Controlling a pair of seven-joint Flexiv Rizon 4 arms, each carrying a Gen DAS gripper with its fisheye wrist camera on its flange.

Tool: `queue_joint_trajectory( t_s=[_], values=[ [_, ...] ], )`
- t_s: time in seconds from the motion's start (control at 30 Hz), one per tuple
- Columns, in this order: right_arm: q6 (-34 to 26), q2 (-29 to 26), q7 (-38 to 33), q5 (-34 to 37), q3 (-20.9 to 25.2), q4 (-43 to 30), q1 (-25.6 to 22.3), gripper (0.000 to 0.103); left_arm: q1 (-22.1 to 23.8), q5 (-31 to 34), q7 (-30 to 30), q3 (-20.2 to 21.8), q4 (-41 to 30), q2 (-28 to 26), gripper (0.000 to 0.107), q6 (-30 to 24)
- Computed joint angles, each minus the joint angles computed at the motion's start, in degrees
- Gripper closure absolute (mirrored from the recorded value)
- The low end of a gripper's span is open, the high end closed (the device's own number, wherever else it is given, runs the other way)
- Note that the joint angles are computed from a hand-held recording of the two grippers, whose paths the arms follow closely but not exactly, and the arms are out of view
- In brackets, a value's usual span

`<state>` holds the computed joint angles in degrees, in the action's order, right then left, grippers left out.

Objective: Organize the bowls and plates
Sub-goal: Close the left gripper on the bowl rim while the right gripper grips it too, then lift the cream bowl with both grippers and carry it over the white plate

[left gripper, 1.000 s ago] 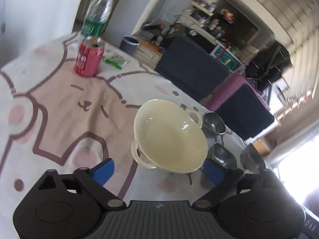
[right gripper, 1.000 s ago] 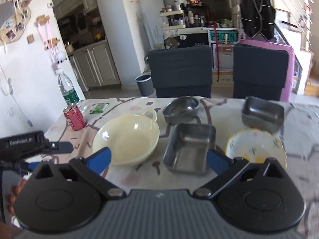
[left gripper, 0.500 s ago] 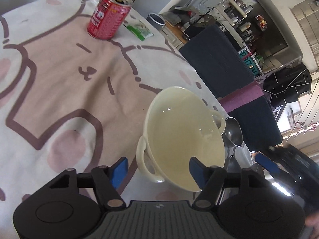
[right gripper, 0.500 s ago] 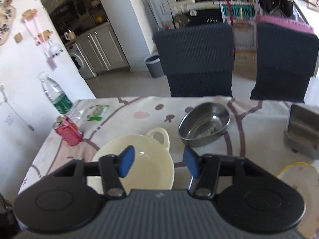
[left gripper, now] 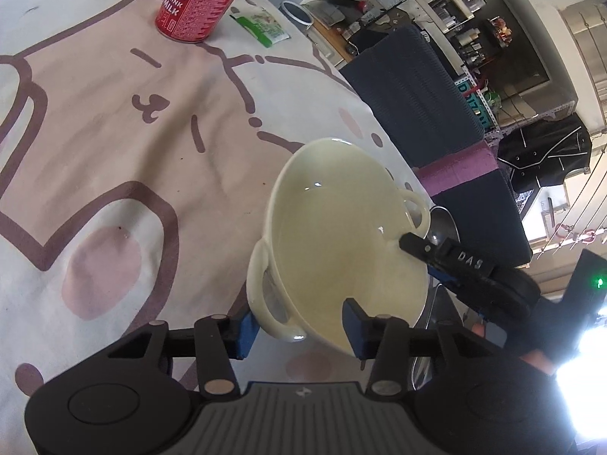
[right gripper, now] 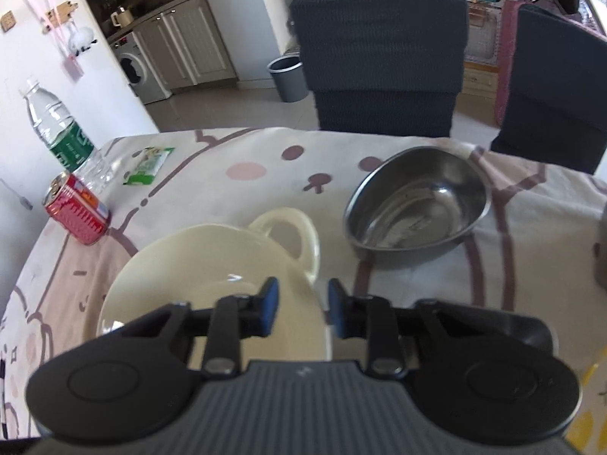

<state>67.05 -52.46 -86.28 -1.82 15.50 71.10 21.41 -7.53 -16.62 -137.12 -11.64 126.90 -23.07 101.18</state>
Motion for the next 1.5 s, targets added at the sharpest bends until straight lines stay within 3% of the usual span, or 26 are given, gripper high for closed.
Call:
queue_joint_trajectory(
  t_s=[0.07, 0.13, 0.3, 0.43, 0.53, 0.63, 0.7, 0.77, 0.83, 1.07, 1.3, 1.43, 1.5],
  values=[
    [2.52, 0.93, -0.35, -2.06, -2.39, 2.59, 1.55, 0.084, -3.27, -0.28, 0.55, 3.90, -0.60, 0.41, 0.061, -1.64],
    [1.98, 1.74, -0.92, -2.71, -1.80, 3.68, 0.97, 0.091, -7.00, -0.65, 0.66, 8.50, -0.97, 0.72, 0.062, -2.79],
    [1.03, 4.96, -4.07, -1.29, 1.10, 8.44, -1.28, 0.095, -11.28, -0.22, 0.53, 16.07, -0.52, 2.15, 0.074, -6.04],
    [-0.22, 7.81, -6.37, 0.35, 3.28, 12.40, -2.72, 0.092, -11.32, 2.28, 1.25, 19.26, -0.29, 2.95, 0.080, -7.71],
    [-4.71, 9.45, -9.02, 1.38, 4.90, 13.23, -3.40, 0.088, -8.18, 3.26, 3.03, 17.55, 0.67, 3.55, 0.083, -6.92],
    [-9.39, 10.02, -11.17, 4.20, 5.83, 11.98, -4.01, 0.085, -0.22, 2.21, 7.46, 9.33, 2.54, 4.42, 0.083, -5.31],
    [-11.02, 9.13, -11.75, 6.68, 5.94, 9.96, -4.48, 0.081, 0.73, 2.59, 10.23, 8.51, 2.21, 4.46, 0.083, -6.05],
    [-10.01, 7.88, -11.72, 8.67, 5.32, 8.27, -4.38, 0.080, 1.82, 3.03, 13.41, 7.52, 1.89, 4.35, 0.083, -6.59],
    [-9.32, 6.88, -11.41, 9.65, 4.67, 6.78, -4.17, 0.072, 4.21, 1.92, 15.45, 4.85, 2.49, 4.47, 0.083, -6.16],
    [-10.75, 4.56, -11.57, 9.07, 3.21, 2.63, -2.35, 0.071, 12.61, -0.30, 21.39, -4.50, 4.36, 4.12, 0.083, -3.98],
    [-13.23, 2.70, -12.99, 9.54, 3.28, -0.93, -2.24, 0.074, 12.14, -0.57, 22.38, -4.19, 3.99, 3.64, 0.083, -3.96],
    [-8.85, 3.82, -14.50, 8.50, 2.22, 2.37, -1.19, 0.073, 8.50, -0.52, 22.35, -0.23, 3.22, 3.96, 0.083, -5.26],
    [-8.06, 4.36, -14.55, 8.87, 2.77, 3.63, -1.77, 0.074, 10.10, -0.82, 23.51, -2.22, 3.62, 4.09, 0.084, -4.97]
  ],
)
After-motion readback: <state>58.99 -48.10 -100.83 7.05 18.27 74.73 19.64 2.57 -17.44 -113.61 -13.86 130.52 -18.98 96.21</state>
